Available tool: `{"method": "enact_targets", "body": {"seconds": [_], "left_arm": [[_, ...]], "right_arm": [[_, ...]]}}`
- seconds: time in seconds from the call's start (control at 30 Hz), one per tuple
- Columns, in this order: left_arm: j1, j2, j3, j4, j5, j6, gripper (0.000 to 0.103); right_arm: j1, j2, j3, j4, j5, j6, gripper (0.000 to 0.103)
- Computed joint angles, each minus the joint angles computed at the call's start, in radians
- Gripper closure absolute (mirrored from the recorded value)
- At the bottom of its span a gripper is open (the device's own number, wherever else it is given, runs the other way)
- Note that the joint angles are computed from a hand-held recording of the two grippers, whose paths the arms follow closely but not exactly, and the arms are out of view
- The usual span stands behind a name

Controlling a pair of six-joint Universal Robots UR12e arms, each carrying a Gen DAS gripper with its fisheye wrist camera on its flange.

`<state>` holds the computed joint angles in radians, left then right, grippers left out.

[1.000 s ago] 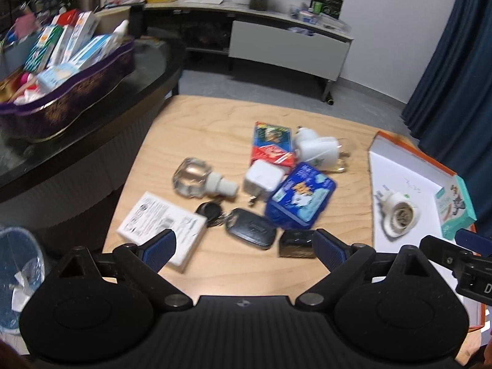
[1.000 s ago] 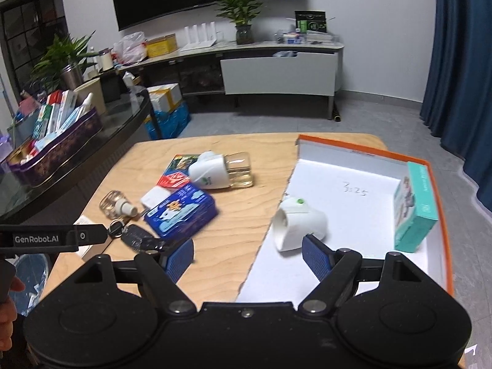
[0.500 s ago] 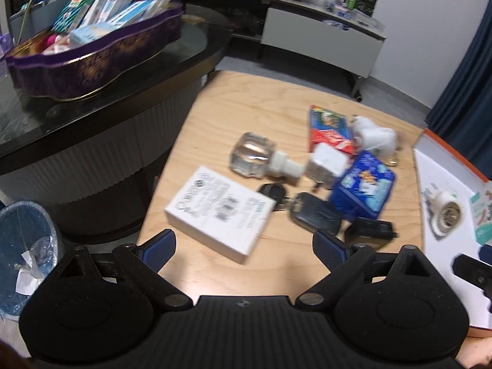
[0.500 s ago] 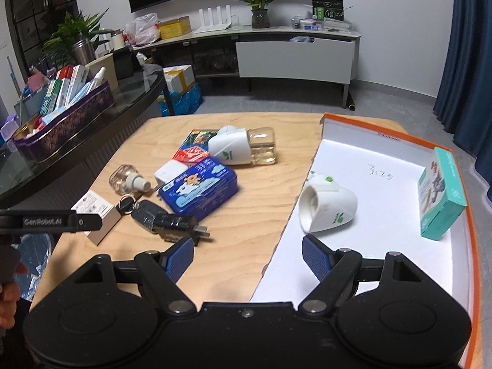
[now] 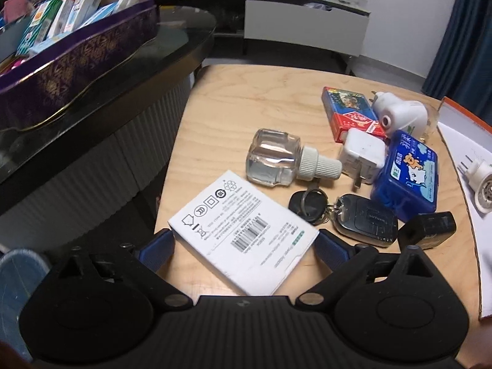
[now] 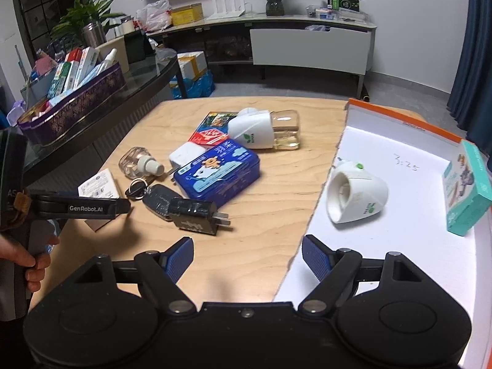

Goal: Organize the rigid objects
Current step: 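Grasp the white adapter box with the left gripper while the right grasps the black charger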

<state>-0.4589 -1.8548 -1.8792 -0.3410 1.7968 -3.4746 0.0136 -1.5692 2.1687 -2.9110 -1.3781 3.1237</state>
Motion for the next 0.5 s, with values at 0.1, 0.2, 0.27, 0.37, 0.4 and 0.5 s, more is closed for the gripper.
{"method": "enact_targets", "body": {"seconds": [0.1,0.2,0.27,0.37,0.4,0.5], "left_arm": [[0.000,-0.002,-0.014,0.046,-0.013,0.027,0.002],[0.005,0.001,-0.031,0.091,-0.075,0.078,0.002],[0.010,0.009,-0.045,0.110,-0.119,0.109,0.003],[0.013,0.016,-0.060,0.150,-0.131,0.081,0.001],[0.010,0.014,-0.057,0.153,-0.107,0.051,0.001],[0.005,0.011,-0.042,0.120,-0.066,-0.050,0.000]], "right_arm": [[0.011,0.009,-0.008,0.006,0.000,-0.005,0.011],[0.016,0.015,-0.013,0.013,0.004,-0.004,0.011],[0.019,0.017,-0.015,0.014,-0.001,-0.007,0.011],[0.017,0.018,-0.015,0.016,-0.004,-0.006,0.011],[0.016,0.018,-0.015,0.016,-0.007,-0.001,0.011],[0.011,0.021,-0.014,0.010,-0.002,0.011,0.011]]}}
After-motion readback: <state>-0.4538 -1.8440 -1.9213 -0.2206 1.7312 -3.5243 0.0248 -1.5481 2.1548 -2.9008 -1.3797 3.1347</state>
